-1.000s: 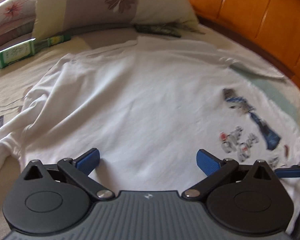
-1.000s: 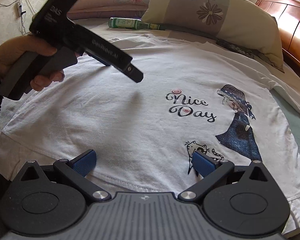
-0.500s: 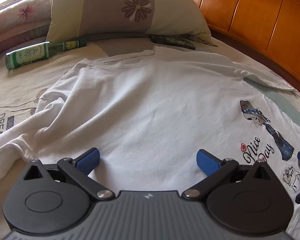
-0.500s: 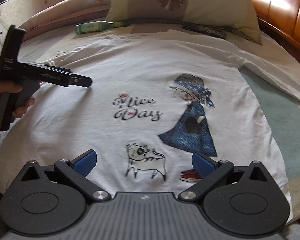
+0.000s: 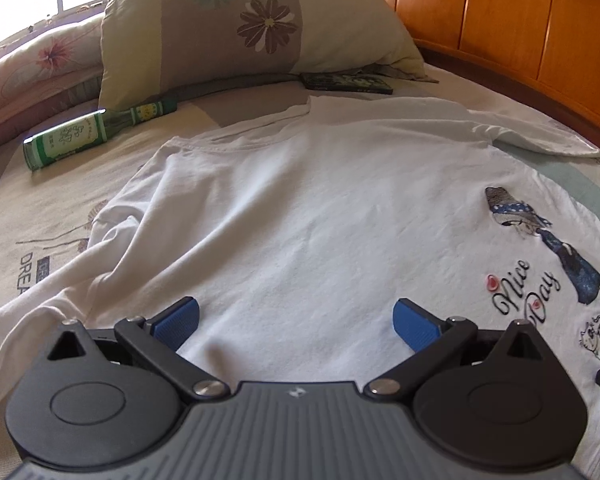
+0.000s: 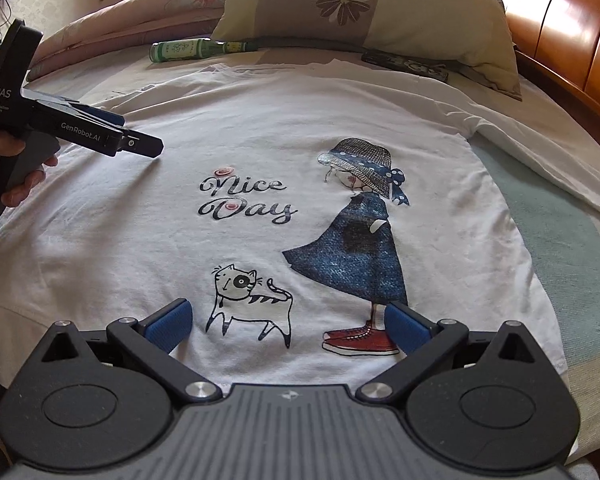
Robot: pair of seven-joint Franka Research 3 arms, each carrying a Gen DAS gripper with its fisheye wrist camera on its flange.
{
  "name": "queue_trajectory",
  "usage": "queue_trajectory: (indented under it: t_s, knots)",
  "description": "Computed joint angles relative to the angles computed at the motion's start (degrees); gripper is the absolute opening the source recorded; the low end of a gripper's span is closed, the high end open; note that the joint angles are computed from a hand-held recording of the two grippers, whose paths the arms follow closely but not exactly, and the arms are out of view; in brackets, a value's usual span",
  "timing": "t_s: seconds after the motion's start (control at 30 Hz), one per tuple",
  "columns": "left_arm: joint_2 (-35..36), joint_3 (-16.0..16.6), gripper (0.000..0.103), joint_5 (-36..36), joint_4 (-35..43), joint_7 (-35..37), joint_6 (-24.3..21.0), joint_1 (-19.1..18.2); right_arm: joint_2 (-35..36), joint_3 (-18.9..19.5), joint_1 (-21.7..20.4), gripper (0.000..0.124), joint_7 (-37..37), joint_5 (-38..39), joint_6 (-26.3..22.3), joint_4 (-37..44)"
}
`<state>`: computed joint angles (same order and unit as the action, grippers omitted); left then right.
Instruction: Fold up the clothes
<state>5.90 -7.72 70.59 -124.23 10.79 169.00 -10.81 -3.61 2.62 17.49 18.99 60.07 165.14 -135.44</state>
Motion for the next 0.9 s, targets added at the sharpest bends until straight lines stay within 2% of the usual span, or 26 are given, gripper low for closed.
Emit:
queue_trajectory:
  t_s: [0.07, 0.1, 0.13, 0.2, 0.3, 0.5, 0.57, 0.63, 0.7, 0.8, 0.9]
  knots:
    - [0.6, 0.7, 0.102, 4.4, 0.6, -3.5, 3.7, 0.2, 0.0, -0.1, 0.0, 0.103, -0.7, 0.4, -0.3, 0.1]
    - [1.3, 0.7, 0.102, 3.5, 0.8, -2.8, 5.0, 0.4, 0.1, -0.1, -0.1, 0.103, -0.7, 0.2, -0.5, 0.2]
    - [2.0, -0.4, 0.102, -0.7, 0.6, 0.6, 4.9, 1.4, 0.1, -0.1, -0.1, 0.103, -0.5, 0.0, -0.5, 0.2]
    - [2.5, 1.6, 0.102, 1.5, 1.3, -1.0, 3.3, -1.1, 0.2, 0.0, -0.2, 0.103, -0.2, -0.3, -0.5, 0.3]
    - [2.1, 0.6, 0.102, -3.5, 0.9, 2.8, 2.8, -0.4, 0.4, 0.1, -0.1, 0.103, -0.6, 0.5, 0.0, 0.3]
    - [1.9, 1.0, 0.102, -4.6, 1.0, 3.0, 3.3, -1.4, 0.5, 0.6, 0.2, 0.103, 1.7, -0.3, 1.9, 0.1]
    - [2.3, 0.7, 0.102, -5.7, 1.1, 4.5, 3.5, -1.6, 0.3, 0.9, -0.1, 0.103, 7.2, -5.4, 2.1, -0.3]
    - [2.4, 0.3, 0.102, -6.7, 1.3, 6.3, 2.0, -2.3, -0.1, 1.2, -0.9, 0.103, 16.2, -14.0, 1.5, -0.5]
    - [2.3, 0.1, 0.102, -7.2, 1.3, 7.9, 1.4, -2.7, -1.0, 1.3, -1.5, 0.103, 21.2, -18.5, 0.6, -0.9]
    - [2.1, 0.1, 0.102, -7.2, 1.2, 8.9, 2.6, -3.0, -2.6, -0.9, 0.2, 0.103, 14.9, -11.8, 0.7, -0.8]
    - [1.9, 0.5, 0.102, -5.1, 1.6, 8.5, 2.5, -3.6, -0.6, -2.2, -0.6, 0.103, 12.4, -11.2, -1.0, 4.0]
